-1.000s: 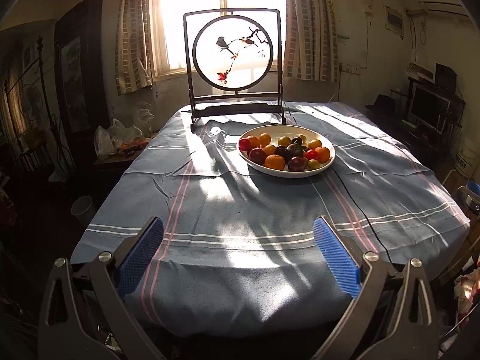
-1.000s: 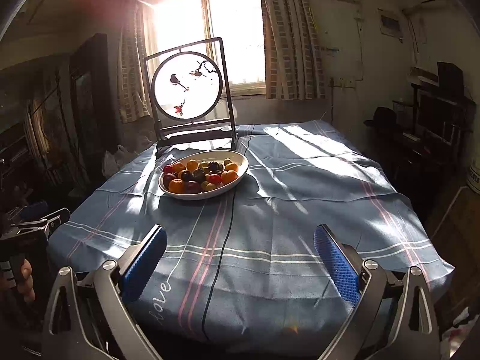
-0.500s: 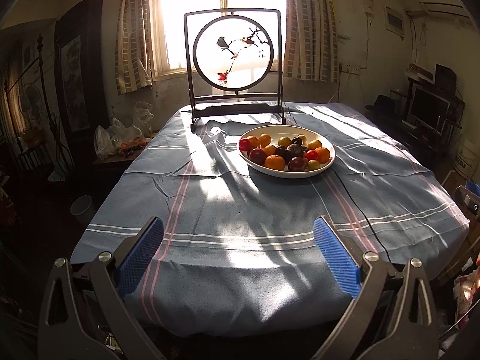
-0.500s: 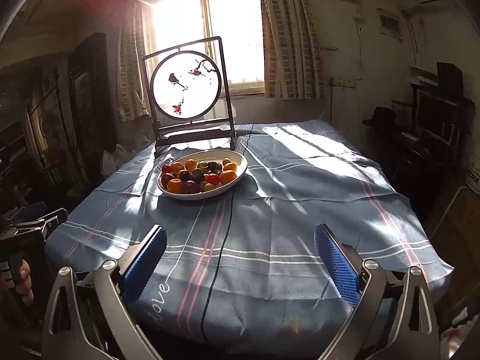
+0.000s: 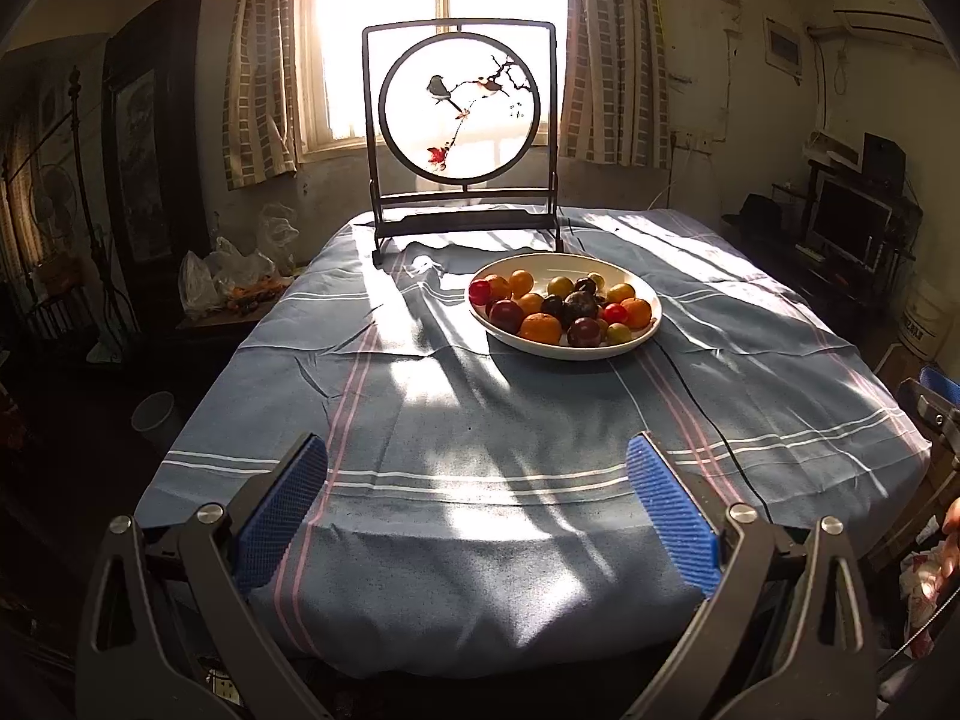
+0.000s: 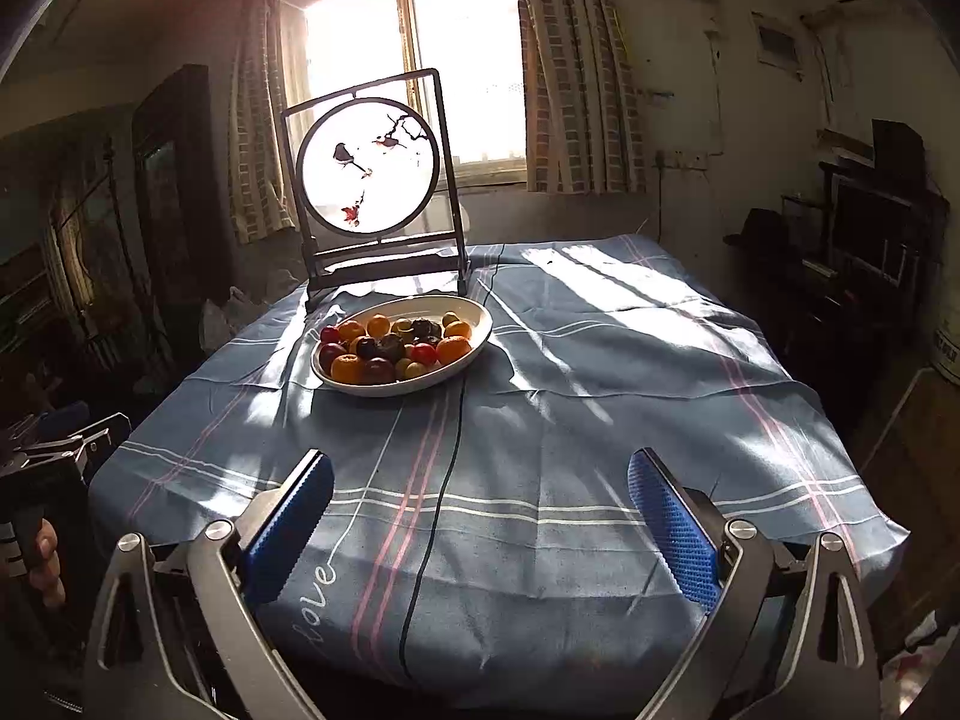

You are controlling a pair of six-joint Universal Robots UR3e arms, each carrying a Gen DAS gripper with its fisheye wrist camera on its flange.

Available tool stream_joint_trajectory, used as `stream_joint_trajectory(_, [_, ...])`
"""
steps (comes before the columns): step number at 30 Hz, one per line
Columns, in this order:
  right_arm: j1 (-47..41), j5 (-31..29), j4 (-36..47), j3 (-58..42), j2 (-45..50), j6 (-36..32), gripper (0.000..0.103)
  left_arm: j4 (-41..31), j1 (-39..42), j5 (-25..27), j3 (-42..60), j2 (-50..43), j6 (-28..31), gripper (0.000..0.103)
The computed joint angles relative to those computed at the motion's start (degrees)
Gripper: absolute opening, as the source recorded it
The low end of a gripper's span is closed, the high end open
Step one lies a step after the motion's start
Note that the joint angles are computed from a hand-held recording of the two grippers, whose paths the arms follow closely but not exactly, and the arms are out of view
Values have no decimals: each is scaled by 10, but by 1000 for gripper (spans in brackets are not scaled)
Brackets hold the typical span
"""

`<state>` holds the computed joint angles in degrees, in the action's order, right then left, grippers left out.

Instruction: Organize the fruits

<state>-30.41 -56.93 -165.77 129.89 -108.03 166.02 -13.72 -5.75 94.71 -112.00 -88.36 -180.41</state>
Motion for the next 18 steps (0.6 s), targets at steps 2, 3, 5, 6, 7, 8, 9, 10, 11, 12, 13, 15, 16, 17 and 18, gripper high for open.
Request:
stream_joint_trajectory(2, [0, -1, 1, 0, -1, 0, 99, 10, 2, 1, -3, -1, -1, 98])
stream_joint_trajectory(3, [0, -1, 1, 0, -1, 0, 99, 13, 3, -1, -4, 0, -1, 98])
stream_joint_trajectory(5, [0, -1, 1, 0, 0, 0, 99, 42, 21, -34, -26, 11, 1, 98])
stream_joint_trajectory(6, [0, -1, 1, 0, 0, 0, 99, 38, 22, -32, -24, 13, -2, 98])
stream_joint_trajectory(7, [1, -1, 1, 0, 1, 1, 99, 30, 22, -27, -21, 13, -6, 98])
stream_joint_trajectory(8, [1, -1, 1, -1, 1, 2, 99, 22, 21, -20, -15, 10, -12, 98])
stream_joint_trajectory(9, [2, -2, 0, 0, 1, 2, 99, 19, 21, -18, -13, 8, -12, 98])
stream_joint_trajectory(10, [2, -2, -1, 1, 1, 3, 99, 18, 17, -7, -9, 4, -12, 98])
stream_joint_trajectory(11, [1, 0, 0, 1, 1, 2, 99, 18, 12, 5, -6, 0, -11, 98])
stream_joint_trajectory(12, [1, -1, 0, 2, 0, 1, 99, 19, 7, 15, -4, -4, -9, 98])
stream_joint_trajectory(13, [2, -1, -2, 2, 2, 1, 99, 20, 3, 25, -2, -7, -8, 98])
stream_joint_trajectory(15, [3, -2, -5, 3, 3, 2, 99, 21, -1, 35, -1, -8, -8, 98])
stream_joint_trajectory(16, [3, -2, -4, 3, 2, 2, 99, 20, -2, 36, -1, -7, -9, 98])
stream_joint_trajectory(17, [3, -2, -4, 3, 2, 2, 99, 20, -2, 38, -1, -8, -9, 98])
stream_joint_trajectory(18, [3, -3, -5, 3, 2, 2, 99, 19, -2, 40, -1, -8, -10, 98])
